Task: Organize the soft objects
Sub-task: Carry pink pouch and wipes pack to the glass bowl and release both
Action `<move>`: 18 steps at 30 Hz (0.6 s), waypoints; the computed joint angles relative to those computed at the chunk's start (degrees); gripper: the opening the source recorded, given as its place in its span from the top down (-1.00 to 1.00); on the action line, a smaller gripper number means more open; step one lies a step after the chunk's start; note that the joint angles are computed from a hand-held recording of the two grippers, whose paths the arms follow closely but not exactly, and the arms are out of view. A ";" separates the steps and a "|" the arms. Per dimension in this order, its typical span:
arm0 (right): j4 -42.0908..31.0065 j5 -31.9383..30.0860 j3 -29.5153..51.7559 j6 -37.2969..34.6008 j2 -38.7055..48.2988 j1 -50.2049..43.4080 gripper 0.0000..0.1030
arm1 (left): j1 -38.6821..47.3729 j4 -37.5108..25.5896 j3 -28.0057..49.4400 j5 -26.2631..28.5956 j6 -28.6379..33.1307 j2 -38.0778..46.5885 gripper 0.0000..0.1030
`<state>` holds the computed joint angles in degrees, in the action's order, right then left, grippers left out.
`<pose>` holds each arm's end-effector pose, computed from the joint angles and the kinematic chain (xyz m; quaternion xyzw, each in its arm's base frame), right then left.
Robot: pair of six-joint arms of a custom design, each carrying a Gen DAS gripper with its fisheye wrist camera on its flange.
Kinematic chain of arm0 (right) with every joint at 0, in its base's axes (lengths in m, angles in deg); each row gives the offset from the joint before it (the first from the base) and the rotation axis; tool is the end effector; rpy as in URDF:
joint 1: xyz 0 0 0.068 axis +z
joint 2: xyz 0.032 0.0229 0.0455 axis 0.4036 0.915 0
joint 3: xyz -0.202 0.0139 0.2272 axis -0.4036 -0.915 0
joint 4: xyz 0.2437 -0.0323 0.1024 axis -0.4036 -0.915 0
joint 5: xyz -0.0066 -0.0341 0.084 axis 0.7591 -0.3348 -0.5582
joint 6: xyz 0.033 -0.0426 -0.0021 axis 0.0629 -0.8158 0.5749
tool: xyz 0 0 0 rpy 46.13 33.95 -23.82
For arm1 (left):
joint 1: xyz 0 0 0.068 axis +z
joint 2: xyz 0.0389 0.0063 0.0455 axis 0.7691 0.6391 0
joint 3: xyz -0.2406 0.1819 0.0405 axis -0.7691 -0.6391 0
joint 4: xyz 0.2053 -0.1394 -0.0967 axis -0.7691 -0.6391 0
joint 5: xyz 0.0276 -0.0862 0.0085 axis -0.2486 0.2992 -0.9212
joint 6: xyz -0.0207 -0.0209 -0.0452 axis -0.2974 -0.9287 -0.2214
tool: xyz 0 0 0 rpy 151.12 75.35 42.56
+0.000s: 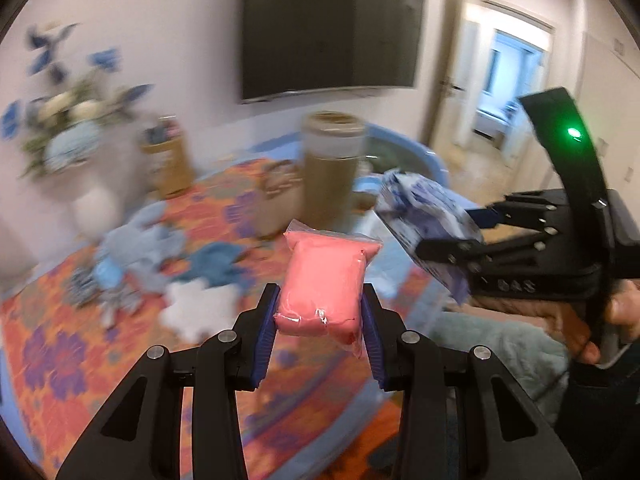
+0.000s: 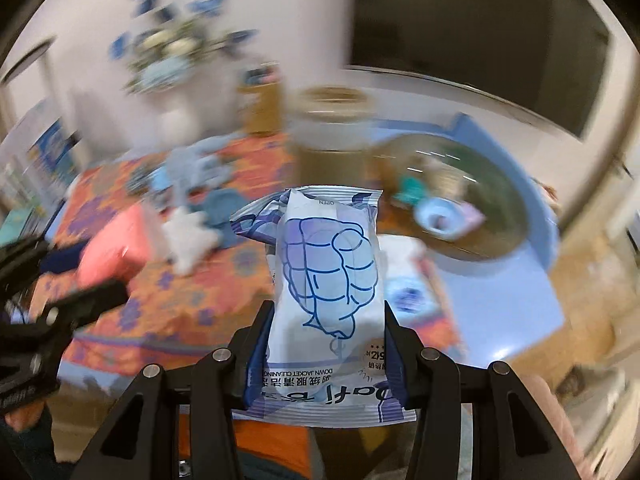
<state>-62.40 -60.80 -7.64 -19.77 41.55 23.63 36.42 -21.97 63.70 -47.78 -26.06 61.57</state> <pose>0.3214 0.0081 0.2087 -0.1987 0.9270 0.0691 0.3106 0.2299 -0.0615 0.2291 0.1386 0.9040 -0.1070 0.3901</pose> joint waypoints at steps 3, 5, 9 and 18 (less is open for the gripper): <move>-0.62 -1.62 2.76 0.52 2.21 -6.18 0.08 | -5.81 -0.03 4.95 -1.25 -1.65 5.76 0.30; -0.78 -2.62 4.98 1.30 3.74 -9.54 0.08 | -8.69 0.28 8.40 -1.42 -2.87 9.61 0.30; -1.35 -5.68 10.55 3.63 7.82 -13.97 0.08 | -12.97 1.22 16.34 -3.88 -4.81 17.96 0.30; -8.02 -13.71 37.91 18.80 26.71 -17.34 0.07 | -16.52 -2.45 40.36 -11.22 -11.49 36.46 0.30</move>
<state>-70.42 -74.51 30.27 -0.97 68.26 6.28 19.90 -24.43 104.06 -59.00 -37.55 98.03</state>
